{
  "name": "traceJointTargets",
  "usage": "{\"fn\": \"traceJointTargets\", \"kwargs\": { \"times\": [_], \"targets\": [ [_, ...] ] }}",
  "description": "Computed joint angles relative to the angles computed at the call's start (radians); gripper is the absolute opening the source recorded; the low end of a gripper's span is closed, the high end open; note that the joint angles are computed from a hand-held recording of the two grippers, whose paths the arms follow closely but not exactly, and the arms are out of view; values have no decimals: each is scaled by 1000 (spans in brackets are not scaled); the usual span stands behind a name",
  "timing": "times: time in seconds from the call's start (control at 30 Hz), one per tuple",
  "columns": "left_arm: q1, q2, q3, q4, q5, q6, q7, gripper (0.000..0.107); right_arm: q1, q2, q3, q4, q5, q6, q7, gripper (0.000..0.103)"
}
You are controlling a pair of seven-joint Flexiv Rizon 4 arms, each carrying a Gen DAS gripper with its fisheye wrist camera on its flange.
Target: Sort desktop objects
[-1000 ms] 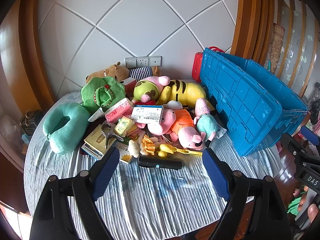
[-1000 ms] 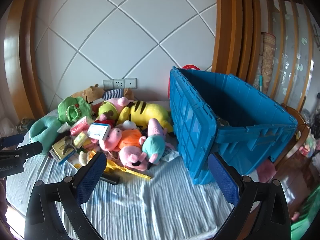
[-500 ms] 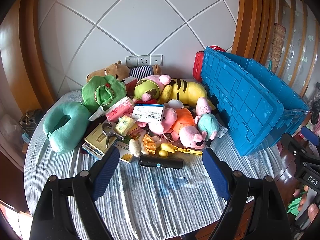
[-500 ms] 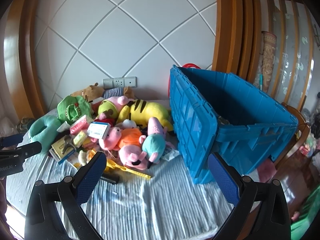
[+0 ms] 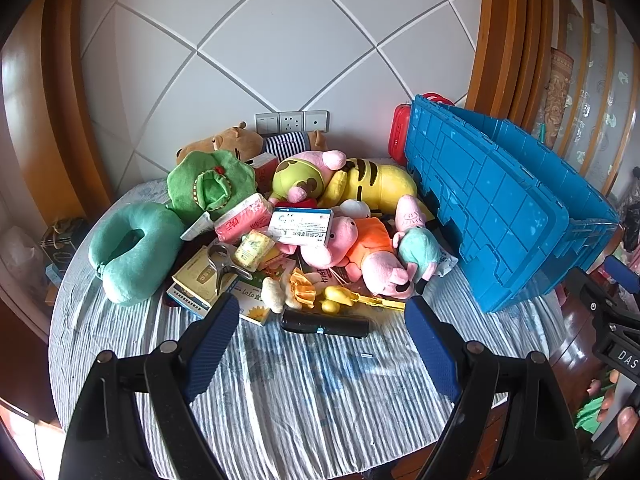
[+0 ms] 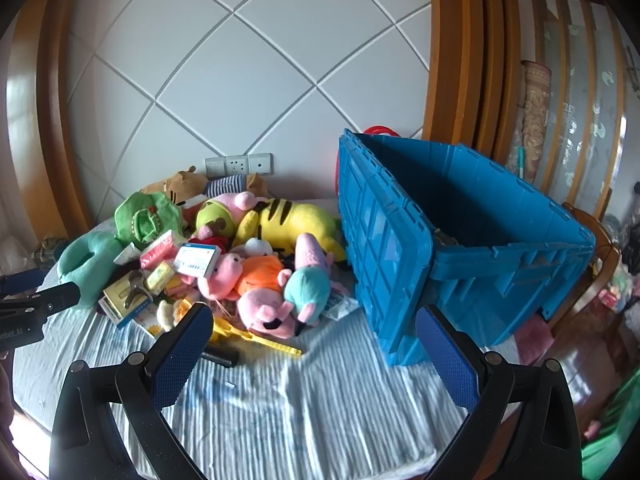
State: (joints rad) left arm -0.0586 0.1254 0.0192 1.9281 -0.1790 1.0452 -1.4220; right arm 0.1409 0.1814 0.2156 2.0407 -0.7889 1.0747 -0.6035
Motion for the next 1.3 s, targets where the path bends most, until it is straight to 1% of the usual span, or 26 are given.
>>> {"fn": "traceJointTargets", "kwargs": {
  "times": [0.2, 0.37, 0.5, 0.57, 0.6, 0.7, 0.83, 0.9, 0.97, 1.1, 1.2, 1.27, 1.3],
  "targets": [
    [8, 4, 13, 22, -8, 21, 6, 85, 4, -1, 0, 6, 24, 21, 1, 103],
    [32, 4, 26, 47, 13, 30, 1, 85, 14, -15, 1, 8, 44, 45, -1, 102],
    [51, -4, 41, 80, 15, 69, 16, 85, 22, -46, -1, 15, 42, 90, 10, 103],
    [57, -14, 49, 98, -8, 94, 29, 85, 28, -67, -5, 16, 35, 115, 15, 103],
    [63, -24, 51, 101, -15, 96, 27, 85, 36, -80, -10, 13, 51, 126, 2, 103],
    [84, -58, 53, 100, -17, 88, -1, 85, 73, -134, -24, -11, 172, 152, -92, 103],
    [110, -115, 48, 63, 39, 34, -90, 85, 117, -228, -38, -85, 276, 96, -230, 102],
    [115, -151, 44, 28, 86, -5, -136, 85, 129, -274, -45, -123, 332, 86, -300, 102],
    [113, -187, 42, -7, 119, -33, -166, 85, 132, -328, -49, -172, 411, 77, -381, 102],
    [100, -272, 39, -90, 150, -69, -234, 85, 128, -419, -57, -268, 510, 32, -495, 102],
    [81, -332, 44, -171, 190, -105, -283, 85, 109, -486, -50, -357, 592, -3, -594, 102],
    [68, -368, 51, -227, 217, -135, -319, 85, 94, -536, -39, -429, 646, -31, -668, 96],
    [63, -384, 55, -252, 225, -148, -336, 85, 88, -560, -35, -466, 668, -46, -701, 91]
  ]
}}
